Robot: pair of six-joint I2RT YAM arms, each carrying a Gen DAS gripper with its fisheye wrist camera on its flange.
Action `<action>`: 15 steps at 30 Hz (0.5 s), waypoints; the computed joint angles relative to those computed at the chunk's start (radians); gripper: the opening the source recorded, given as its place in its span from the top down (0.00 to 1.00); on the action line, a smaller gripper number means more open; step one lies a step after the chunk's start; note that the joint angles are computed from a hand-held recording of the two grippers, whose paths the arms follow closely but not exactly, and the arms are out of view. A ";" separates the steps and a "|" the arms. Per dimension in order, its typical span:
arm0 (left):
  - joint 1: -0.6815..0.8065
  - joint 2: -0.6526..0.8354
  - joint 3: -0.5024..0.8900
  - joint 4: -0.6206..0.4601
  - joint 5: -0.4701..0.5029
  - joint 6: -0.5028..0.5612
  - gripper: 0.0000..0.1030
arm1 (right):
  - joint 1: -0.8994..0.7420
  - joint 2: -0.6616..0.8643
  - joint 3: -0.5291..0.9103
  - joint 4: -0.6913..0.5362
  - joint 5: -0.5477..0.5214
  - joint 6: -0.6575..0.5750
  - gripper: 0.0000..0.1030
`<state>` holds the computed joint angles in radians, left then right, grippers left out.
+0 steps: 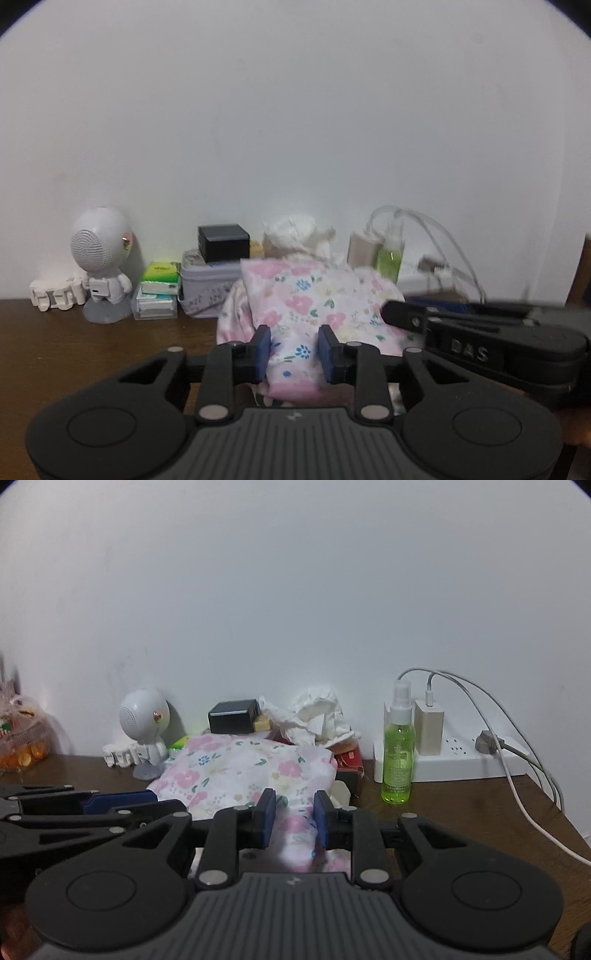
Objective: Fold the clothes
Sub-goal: 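Lower the bundle onto the folded clothes stack and open both grippers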
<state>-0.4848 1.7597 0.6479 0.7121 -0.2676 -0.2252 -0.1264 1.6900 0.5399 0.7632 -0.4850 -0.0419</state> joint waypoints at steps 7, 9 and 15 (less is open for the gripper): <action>-0.021 -0.199 -0.181 0.071 -0.052 -0.019 0.15 | -0.098 -0.143 -0.178 0.196 -0.144 0.091 0.31; -0.059 -0.271 -0.244 0.067 -0.101 -0.016 0.08 | -0.121 -0.215 -0.240 0.206 -0.164 0.075 0.19; -0.262 -0.480 -0.414 -0.021 -0.367 -0.035 0.00 | -0.221 -0.472 -0.390 0.067 -0.271 -0.004 0.00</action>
<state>-0.7471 1.2799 0.2343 0.6907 -0.6349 -0.2600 -0.3477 1.2178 0.1497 0.8304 -0.7564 -0.0462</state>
